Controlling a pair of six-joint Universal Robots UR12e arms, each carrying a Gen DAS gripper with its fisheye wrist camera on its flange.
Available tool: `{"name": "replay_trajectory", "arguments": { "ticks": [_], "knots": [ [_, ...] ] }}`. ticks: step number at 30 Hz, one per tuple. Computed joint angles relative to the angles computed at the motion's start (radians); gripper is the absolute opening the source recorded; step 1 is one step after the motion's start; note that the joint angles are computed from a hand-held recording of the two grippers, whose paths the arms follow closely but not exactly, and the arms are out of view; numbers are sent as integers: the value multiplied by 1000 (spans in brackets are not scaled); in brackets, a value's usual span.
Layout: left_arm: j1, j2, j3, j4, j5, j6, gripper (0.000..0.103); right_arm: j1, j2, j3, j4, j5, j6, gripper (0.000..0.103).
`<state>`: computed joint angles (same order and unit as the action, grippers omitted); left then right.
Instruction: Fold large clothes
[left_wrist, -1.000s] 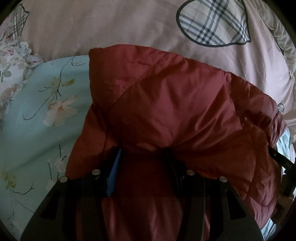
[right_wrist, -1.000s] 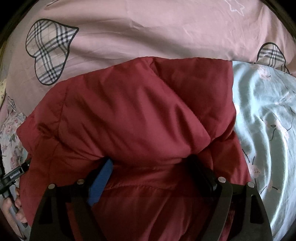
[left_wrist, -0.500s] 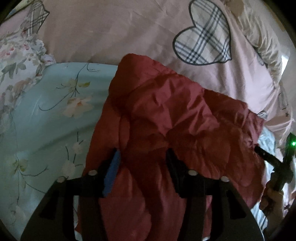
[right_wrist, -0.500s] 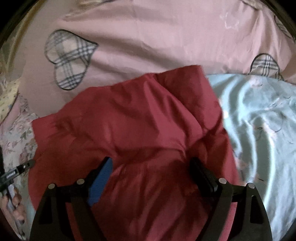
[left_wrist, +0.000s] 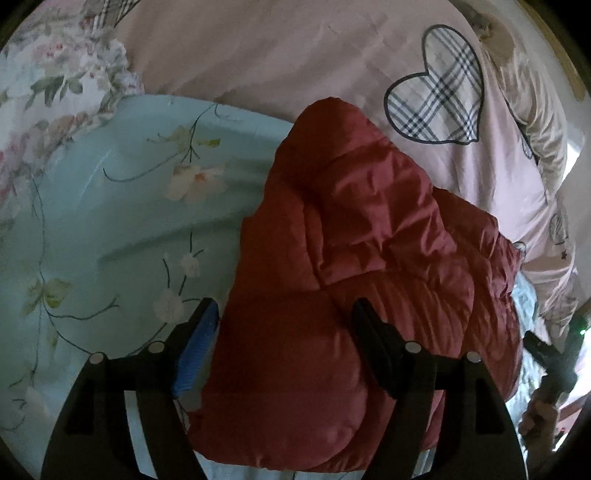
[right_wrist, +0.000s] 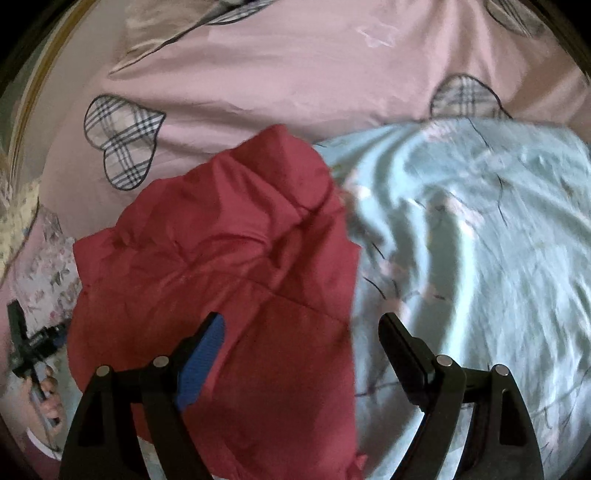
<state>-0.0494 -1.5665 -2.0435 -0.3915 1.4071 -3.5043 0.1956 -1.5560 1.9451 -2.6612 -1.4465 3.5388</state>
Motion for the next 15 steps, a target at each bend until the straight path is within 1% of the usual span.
{"name": "replay_trajectory", "arguments": {
  "ticks": [2,3,6,8,10,13,15],
  "knots": [
    [19,0,-13,22,-59,-20,75,-21,-8,17,-1,41,28,87],
    [34,-1,-21,39,-102,-39,75,-31,-10,24,-1,61,43,87],
    [66,-9,-38,68,-195,-98,75,-64,-13,50,-23,146,87,87],
    [75,-17,-38,68,-220,-117,75,-77,-8,57,-30,186,106,87],
    [80,-27,-34,63,-243,-121,75,-82,-4,61,-36,207,115,87],
    [84,-39,-29,60,-272,-123,82,-94,6,67,-61,253,137,88],
    [87,-48,-28,61,-296,-127,82,-99,16,67,-71,277,159,91]
  ]
}}
